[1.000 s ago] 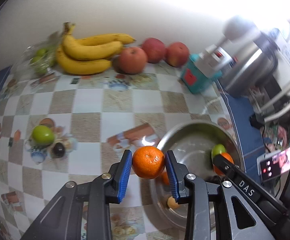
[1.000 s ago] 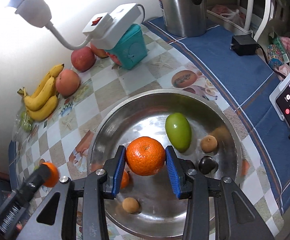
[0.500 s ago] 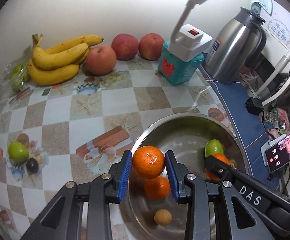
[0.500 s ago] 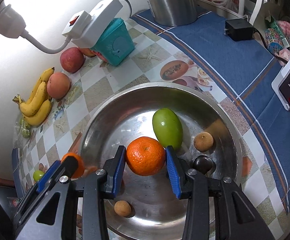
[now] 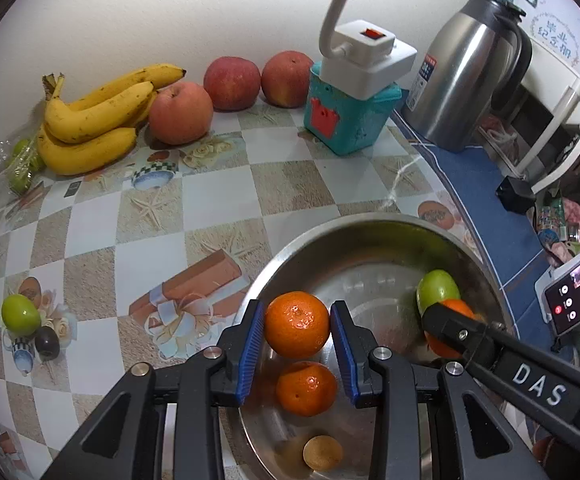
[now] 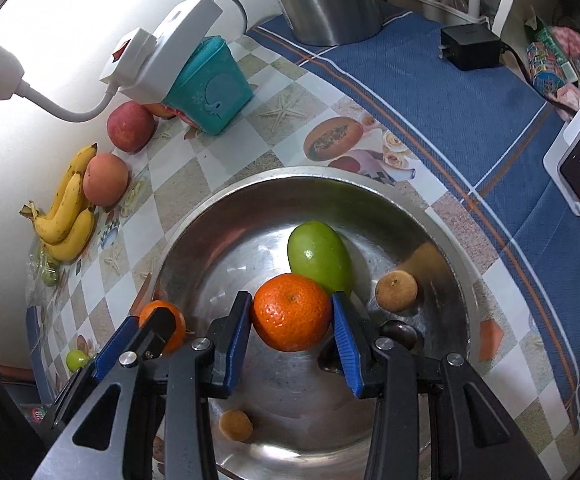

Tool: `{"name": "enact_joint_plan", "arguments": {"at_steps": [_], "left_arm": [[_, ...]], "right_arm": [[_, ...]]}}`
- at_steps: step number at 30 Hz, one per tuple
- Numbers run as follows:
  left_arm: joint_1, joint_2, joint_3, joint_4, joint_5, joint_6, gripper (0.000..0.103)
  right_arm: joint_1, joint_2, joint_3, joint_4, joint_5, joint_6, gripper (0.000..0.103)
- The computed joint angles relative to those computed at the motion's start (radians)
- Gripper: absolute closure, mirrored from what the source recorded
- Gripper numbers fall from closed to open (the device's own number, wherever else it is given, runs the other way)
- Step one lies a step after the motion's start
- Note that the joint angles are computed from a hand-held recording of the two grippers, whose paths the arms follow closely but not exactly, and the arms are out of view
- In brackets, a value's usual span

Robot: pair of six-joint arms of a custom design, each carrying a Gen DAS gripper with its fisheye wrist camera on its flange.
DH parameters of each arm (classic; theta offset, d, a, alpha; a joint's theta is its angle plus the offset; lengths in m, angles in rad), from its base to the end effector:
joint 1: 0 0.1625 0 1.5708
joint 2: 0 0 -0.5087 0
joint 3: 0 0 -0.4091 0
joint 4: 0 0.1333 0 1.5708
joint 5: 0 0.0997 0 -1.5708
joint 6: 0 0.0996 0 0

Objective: Organize fruits
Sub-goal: 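Carry both oranges over the steel bowl with both tools, then open both tools to drop the oranges into the bowl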

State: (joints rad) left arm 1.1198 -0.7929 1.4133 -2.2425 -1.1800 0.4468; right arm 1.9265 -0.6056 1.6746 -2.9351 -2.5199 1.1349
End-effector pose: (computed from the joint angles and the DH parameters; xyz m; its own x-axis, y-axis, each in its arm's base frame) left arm -0.1920 -0.7894 0.2002 -0.5701 0.7360 -0.3652 0.7558 0.6441 0.1181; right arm 0.3023 -0.6635 0.0669 -0.5673 0.8210 0.0646 0.4289 0.3615 -0.8279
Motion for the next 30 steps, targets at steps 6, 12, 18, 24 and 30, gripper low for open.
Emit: {"name": "enact_joint_plan", "arguments": {"at_steps": [6, 12, 18, 24, 30], "left_arm": [[-0.005, -0.001, 0.008, 0.008, 0.005, 0.005, 0.066], [-0.005, 0.001, 0.001, 0.022, 0.008, -0.009, 0.065], [-0.006, -0.002, -0.004, 0.029, -0.001, -0.018, 0.058], [-0.013, -0.014, -0.013, 0.038, -0.015, -0.021, 0.054], [-0.021, -0.021, -0.044, 0.094, 0.031, -0.080, 0.046]], "right_arm": [[-0.002, 0.004, -0.007, -0.003, 0.011, -0.014, 0.060], [-0.004, 0.002, -0.013, 0.011, 0.017, -0.022, 0.060], [-0.002, 0.001, -0.019, 0.026, 0.016, -0.031, 0.059], [0.019, -0.005, -0.023, 0.017, -0.018, -0.040, 0.056], [0.044, -0.008, -0.029, 0.019, -0.068, -0.047, 0.056]]}}
